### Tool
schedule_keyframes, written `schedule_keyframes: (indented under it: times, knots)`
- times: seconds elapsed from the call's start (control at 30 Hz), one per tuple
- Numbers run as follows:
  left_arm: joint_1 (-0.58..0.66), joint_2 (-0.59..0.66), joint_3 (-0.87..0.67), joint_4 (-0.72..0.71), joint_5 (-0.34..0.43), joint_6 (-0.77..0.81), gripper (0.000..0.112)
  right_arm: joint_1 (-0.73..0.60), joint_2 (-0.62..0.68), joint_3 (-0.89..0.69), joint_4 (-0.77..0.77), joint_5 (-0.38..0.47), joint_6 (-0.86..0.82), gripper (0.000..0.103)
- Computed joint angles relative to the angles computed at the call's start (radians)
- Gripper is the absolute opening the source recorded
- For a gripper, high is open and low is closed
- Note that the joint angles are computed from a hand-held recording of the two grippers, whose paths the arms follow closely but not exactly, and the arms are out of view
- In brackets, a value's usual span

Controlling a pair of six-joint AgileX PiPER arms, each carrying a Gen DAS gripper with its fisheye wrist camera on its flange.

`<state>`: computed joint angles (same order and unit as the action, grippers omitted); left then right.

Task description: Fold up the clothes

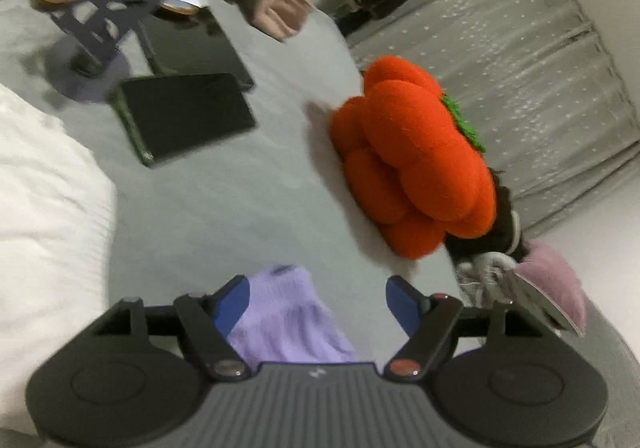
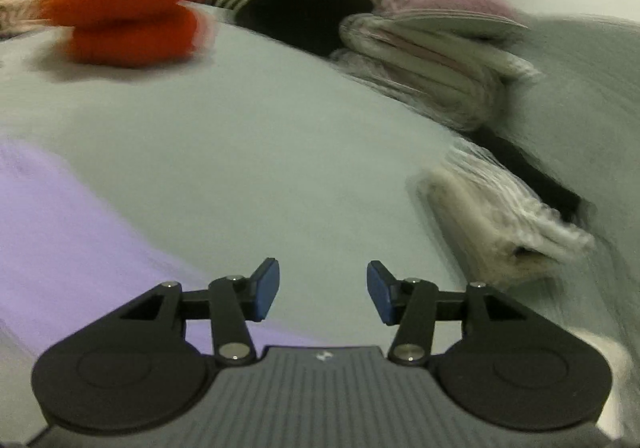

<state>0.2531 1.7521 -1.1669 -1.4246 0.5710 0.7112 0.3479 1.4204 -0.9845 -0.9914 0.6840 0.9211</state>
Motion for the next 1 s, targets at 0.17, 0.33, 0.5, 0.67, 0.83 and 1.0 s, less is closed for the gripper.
schedule_keyframes:
  times: [0.17,0.33,0.5,0.67,0.83,1.0]
  knots:
    - [-0.055,0.027,-0.018,0.075,-0.073,-0.014,0.077,0.174,0.170,-0.107,0.215,-0.217,-0.313,0.045]
    - [-0.116,0.047,-0.058,0.233,-0.175,-0.101,0.070,0.248,0.316,-0.241,0.474,-0.281,-0.637,0.039]
    - [-0.123,0.055,-0.073,0.379,-0.181,-0.147,0.016,0.233,0.394,-0.330,0.710,-0.295,-0.909,0.035]
    - [-0.146,0.021,-0.037,0.361,-0.231,-0.082,0.002,0.220,0.400,-0.331,0.816,-0.301,-1.016,0.008]
    - [-0.134,-0.033,0.018,0.296,-0.284,-0.023,0.001,0.214,0.399,-0.320,0.813,-0.328,-0.989,0.003]
    - [-0.158,-0.048,0.017,0.567,-0.329,-0.286,0.001,0.215,0.387,-0.290,0.811,-0.336,-0.987,0.004]
